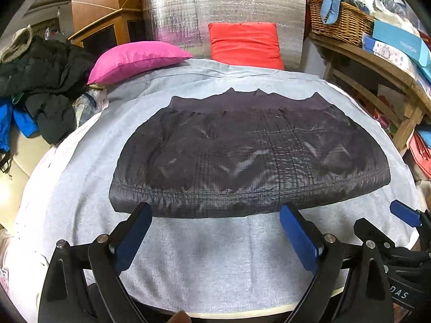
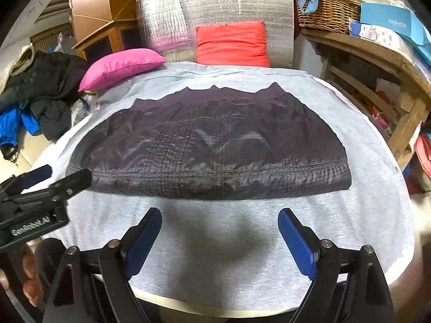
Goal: Fold large clothes
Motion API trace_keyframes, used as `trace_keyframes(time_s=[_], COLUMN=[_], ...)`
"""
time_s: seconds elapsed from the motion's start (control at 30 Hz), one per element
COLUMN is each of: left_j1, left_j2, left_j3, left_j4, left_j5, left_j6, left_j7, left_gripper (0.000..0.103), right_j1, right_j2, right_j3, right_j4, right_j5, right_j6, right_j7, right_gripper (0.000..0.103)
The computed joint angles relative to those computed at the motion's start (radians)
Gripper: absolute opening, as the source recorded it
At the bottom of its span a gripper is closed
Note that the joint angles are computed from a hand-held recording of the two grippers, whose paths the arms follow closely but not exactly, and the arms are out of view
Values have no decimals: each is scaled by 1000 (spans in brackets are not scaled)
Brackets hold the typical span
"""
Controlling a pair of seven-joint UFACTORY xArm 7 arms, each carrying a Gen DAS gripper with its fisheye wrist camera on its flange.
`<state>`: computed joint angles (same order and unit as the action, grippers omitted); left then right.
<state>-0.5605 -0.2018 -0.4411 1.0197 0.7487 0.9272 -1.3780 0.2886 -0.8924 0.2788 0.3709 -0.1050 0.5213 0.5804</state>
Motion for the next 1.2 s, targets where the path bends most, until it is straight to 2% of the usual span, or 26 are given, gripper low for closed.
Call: trace_keyframes(time_s=[0.3, 0.8, 0.97, 1.2], left_j1=[11, -3, -19, -49], left_j2=[-14, 11, 52, 60], left_j3=[1, 3, -8, 11], left_j4=[-12, 27, 78, 90], left_j5=[-17, -11, 22, 43], left_j6=[4, 49, 131, 140], left_j7=[-19, -1, 1, -5], left_gripper=[96, 97, 97, 97], right_j1=[-66, -103, -109, -117], right_j2=[-15, -33, -32, -27], right_j3=[32, 51, 48, 51], right_j4=[20, 30, 32, 32], right_j5=[-42, -106, -112, -121], right_j6=[54, 25, 16, 7], right_j7=[57, 87, 86, 84], right_gripper=[93, 94, 94, 94])
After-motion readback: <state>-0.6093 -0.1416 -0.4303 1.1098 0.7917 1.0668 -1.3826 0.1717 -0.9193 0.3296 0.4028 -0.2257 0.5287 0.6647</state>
